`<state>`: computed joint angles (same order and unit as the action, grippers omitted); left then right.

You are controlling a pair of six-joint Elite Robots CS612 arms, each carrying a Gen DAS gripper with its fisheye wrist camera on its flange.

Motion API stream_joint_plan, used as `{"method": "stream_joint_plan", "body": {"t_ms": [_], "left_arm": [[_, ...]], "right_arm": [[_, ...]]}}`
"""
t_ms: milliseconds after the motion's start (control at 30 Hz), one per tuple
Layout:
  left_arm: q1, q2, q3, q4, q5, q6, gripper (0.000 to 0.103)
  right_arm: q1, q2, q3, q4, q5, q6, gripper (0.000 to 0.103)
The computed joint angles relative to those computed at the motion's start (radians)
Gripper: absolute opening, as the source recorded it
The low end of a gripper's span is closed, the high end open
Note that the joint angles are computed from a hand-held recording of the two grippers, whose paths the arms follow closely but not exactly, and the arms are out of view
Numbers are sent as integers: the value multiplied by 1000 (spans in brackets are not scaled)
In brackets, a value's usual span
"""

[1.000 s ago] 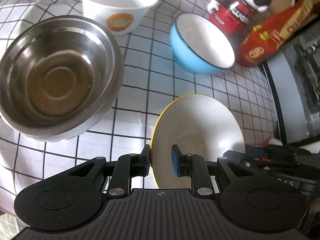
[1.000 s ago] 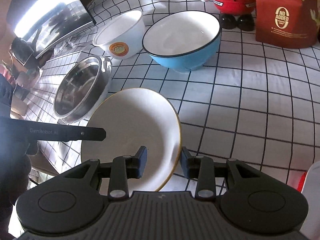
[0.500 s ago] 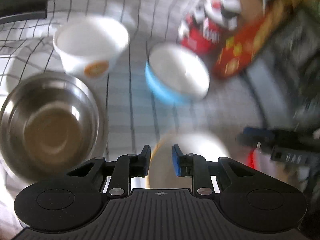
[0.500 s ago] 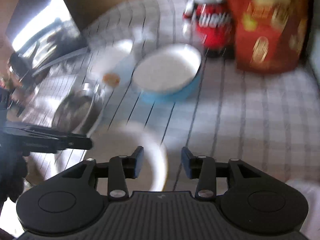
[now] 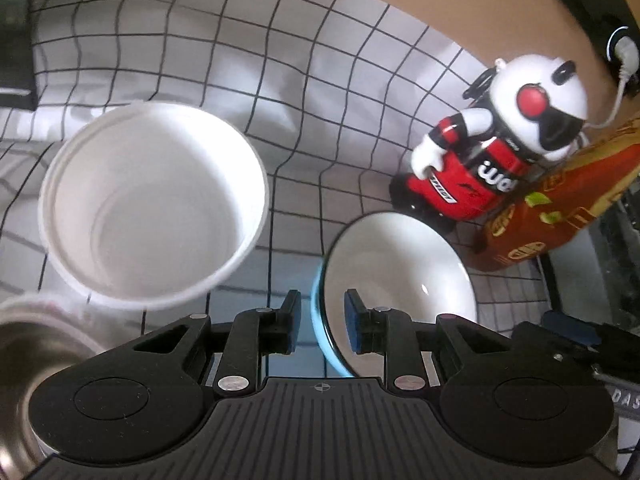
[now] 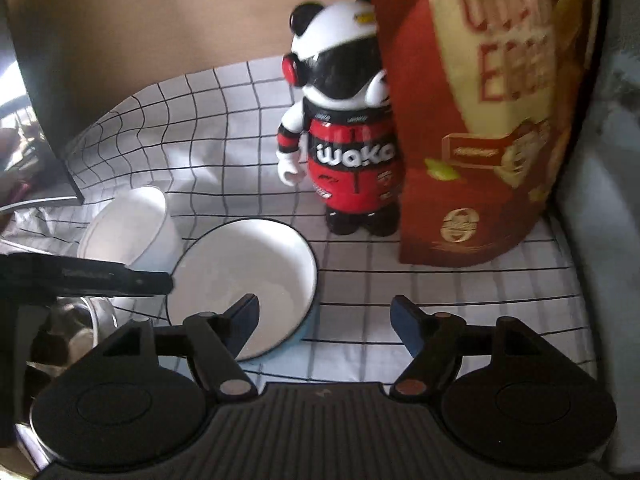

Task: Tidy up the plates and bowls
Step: 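Grasp the blue bowl rim with both grippers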

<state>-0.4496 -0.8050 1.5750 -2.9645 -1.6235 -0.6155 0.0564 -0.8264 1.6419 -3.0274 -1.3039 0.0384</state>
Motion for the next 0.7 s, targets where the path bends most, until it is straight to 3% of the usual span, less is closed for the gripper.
{"method": "stream_joint_plan", "body": {"t_ms": [167,300,367,533,700], "left_arm": [[5,39,-49,52,-33,22,27],[11,60,-69,55,-71,38,28],[9,59,-69,58,-65,39,28],[4,41,-55,91,-65,45,28],[8,8,-20,149,-149,29,27]], "right_arm": [[7,73,-103,129,35,75,70],[15,117,-166,244,51,114,31],[15,125,-179,271,70,125,22],[14,106,-157,268,75,113,21],[2,68,-105,257,93,79,21]]}}
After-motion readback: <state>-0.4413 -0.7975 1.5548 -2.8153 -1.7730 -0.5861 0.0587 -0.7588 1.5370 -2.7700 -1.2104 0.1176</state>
